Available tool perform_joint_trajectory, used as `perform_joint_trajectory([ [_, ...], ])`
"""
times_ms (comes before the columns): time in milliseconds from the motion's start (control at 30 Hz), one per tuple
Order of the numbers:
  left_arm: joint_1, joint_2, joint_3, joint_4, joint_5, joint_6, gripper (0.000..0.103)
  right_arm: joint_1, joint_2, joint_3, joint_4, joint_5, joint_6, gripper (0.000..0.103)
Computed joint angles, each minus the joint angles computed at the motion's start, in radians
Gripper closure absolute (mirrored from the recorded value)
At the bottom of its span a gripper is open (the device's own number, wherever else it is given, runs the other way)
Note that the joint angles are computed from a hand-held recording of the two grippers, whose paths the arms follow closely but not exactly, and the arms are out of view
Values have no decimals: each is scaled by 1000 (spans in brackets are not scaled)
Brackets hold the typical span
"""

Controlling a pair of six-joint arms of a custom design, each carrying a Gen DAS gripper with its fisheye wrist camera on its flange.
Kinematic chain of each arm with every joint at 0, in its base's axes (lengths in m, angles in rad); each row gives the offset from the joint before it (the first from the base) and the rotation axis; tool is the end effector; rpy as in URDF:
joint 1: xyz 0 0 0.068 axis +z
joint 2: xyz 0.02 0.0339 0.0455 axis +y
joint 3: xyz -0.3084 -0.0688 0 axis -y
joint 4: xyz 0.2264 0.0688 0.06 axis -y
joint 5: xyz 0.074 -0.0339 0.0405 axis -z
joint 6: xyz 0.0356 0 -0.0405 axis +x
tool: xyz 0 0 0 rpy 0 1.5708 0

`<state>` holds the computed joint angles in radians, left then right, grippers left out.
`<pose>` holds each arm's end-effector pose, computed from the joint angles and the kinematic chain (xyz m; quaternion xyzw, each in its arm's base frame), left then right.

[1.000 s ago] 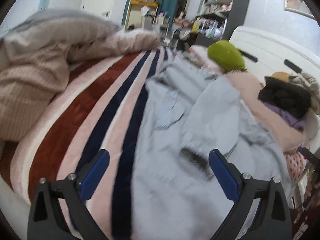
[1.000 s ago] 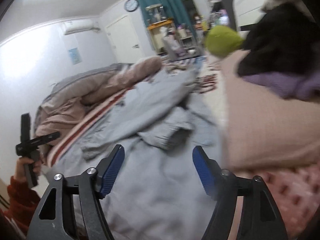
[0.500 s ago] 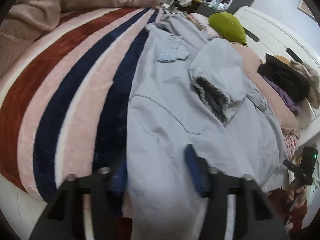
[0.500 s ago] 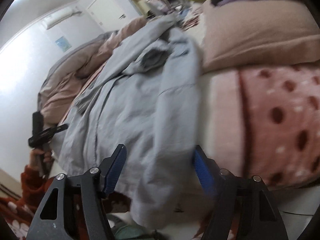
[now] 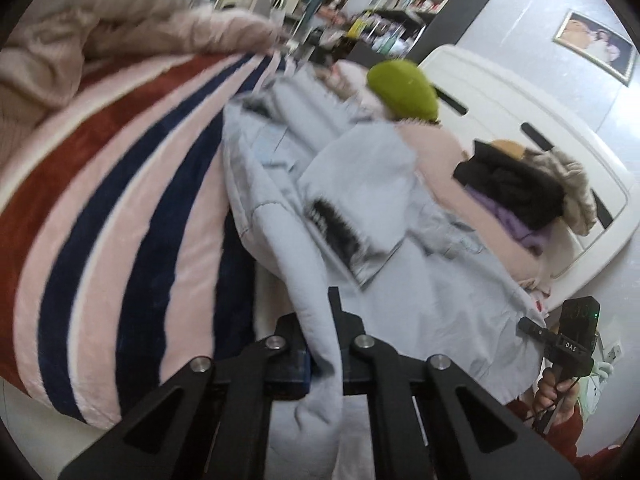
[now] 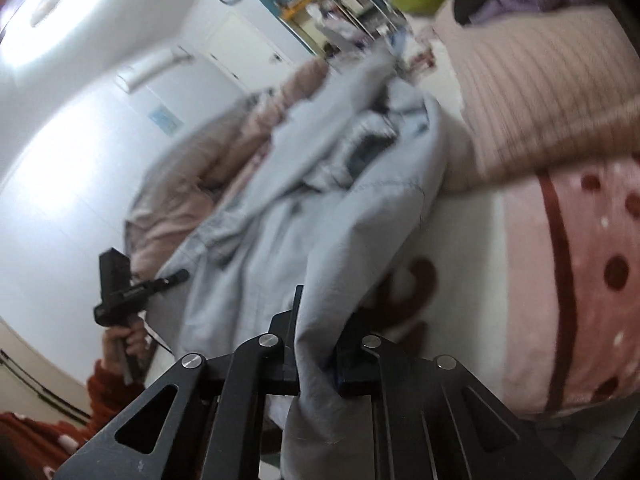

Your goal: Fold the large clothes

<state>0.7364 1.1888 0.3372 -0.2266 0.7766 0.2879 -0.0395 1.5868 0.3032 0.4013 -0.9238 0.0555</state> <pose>0.1252 0.0798 0.1813 -0.1096 0.8957 -0.2095 0.3767 0.2082 0.0202 0.1480 -0.1102 0.8489 0.4219 0.2988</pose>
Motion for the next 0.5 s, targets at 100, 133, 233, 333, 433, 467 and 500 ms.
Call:
perform_joint_trajectory([
  [100, 28, -103, 40, -112, 65, 6, 100, -1, -91, -24, 42, -67, 65, 100],
  [133, 55, -130, 62, -173, 102, 35, 100, 1, -125, -34, 60, -87, 86, 100],
  [233, 116, -197, 107, -305, 164, 100, 101, 21, -216, -51, 87, -108, 151, 100],
  [333, 177, -242, 147, -424, 220, 170, 101, 62, -309, -37, 33, -75, 185, 100],
  [433, 266, -261, 213, -626, 265, 331, 101, 81, -384, -13, -39, -68, 202, 100],
  [467, 305, -261, 239, -710, 282, 405, 101, 75, -410, -2, -74, -74, 200, 101],
  [500, 347, -254, 271, -801, 299, 489, 101, 69, -447, 5, -106, -80, 205, 101],
])
